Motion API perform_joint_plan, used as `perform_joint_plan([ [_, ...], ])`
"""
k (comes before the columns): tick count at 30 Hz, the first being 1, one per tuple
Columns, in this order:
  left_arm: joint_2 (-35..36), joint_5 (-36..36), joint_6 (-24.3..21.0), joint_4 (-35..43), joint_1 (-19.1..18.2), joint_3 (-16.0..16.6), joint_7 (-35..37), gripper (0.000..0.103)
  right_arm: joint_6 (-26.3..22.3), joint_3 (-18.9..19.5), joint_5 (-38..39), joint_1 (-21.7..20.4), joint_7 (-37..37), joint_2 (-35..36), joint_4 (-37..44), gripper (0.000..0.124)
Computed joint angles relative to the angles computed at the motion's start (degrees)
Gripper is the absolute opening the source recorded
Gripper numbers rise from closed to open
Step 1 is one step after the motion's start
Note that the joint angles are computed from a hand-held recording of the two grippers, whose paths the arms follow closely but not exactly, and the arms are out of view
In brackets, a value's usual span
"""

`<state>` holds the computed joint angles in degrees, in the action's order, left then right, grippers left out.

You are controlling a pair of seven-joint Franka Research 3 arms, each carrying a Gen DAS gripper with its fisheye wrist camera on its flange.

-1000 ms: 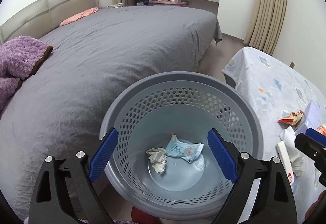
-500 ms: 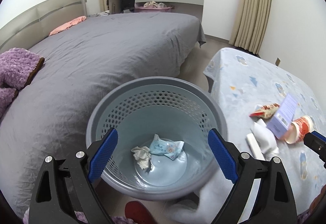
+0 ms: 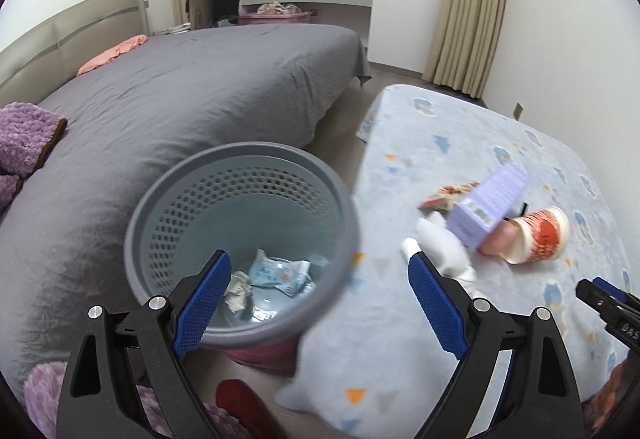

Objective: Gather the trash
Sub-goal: 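Move the right tool back to the red-and-white paper cup and grasp it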

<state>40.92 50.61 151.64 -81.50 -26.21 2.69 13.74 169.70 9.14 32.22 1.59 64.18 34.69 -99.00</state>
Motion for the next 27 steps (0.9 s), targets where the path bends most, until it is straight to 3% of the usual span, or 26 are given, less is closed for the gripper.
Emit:
perform_joint_plan([
  [5,3.3,-2.4,-2.1,4.7,-0.7,-1.4,3.3,0.088,-1.4,1.6,1.2,-2.1,-2.4,1.5,2.2,0.062],
  [17,9.8,-6.7,-5.2,13.9,-2.4,-0.7,8.6,0.088,-3.8,-0.5,-1.8,0.5,-1.3,8.0,11.9,0.077],
  [27,12.1,-8.6,-4.6,15.7,-2.2,0.1,10.0,0.088,-5.1,-6.1,-9.5,5.9,6.2,13.1,19.2,0.081],
])
